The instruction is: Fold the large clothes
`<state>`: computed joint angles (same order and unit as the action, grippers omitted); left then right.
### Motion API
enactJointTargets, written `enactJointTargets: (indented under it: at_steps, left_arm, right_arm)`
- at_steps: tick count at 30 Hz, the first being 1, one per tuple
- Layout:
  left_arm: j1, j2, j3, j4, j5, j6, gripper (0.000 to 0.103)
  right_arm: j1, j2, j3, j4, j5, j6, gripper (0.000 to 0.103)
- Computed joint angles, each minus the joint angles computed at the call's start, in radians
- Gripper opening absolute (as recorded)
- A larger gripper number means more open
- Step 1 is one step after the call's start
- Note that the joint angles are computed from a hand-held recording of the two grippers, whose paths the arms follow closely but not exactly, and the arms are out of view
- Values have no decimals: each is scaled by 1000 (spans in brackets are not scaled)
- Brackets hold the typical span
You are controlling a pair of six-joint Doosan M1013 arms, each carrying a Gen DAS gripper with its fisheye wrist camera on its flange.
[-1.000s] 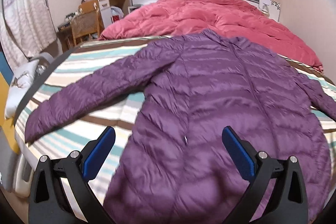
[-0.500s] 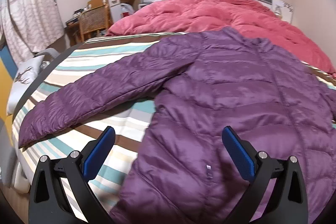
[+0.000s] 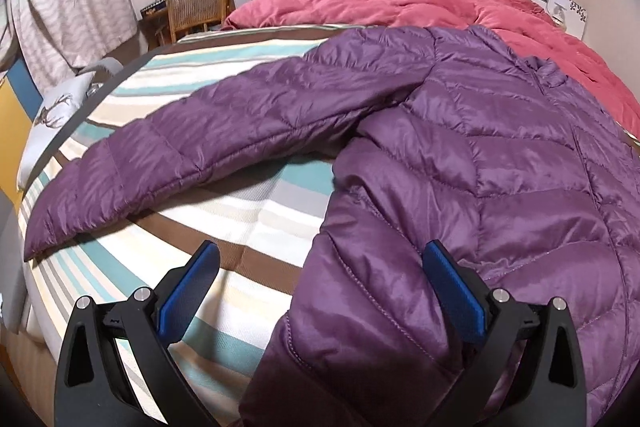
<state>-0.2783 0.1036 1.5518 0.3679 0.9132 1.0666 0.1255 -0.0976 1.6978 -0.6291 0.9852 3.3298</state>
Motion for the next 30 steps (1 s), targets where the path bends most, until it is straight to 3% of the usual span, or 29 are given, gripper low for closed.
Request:
enactJointTargets:
  at_steps: [7, 14, 27, 29, 30]
  left_arm:
    - [-1, 5, 3, -2, 6, -8, 101]
    - [6, 6, 5, -18, 4, -4, 101]
    - [18, 2, 13, -58, -13, 8, 101]
    - [17, 3, 13, -53, -12, 5, 101]
    - [17, 3, 13, -52, -12, 6, 101]
  right_arm:
    - [73, 79, -117, -141, 73, -228, 12]
    - [188, 174, -231, -237, 52, -570, 12]
    - [350, 360, -416, -229, -7, -1101, 12]
    - [369, 378, -436, -213, -24, -1199, 0]
    - [377, 385, -442, -198, -37, -1249, 0]
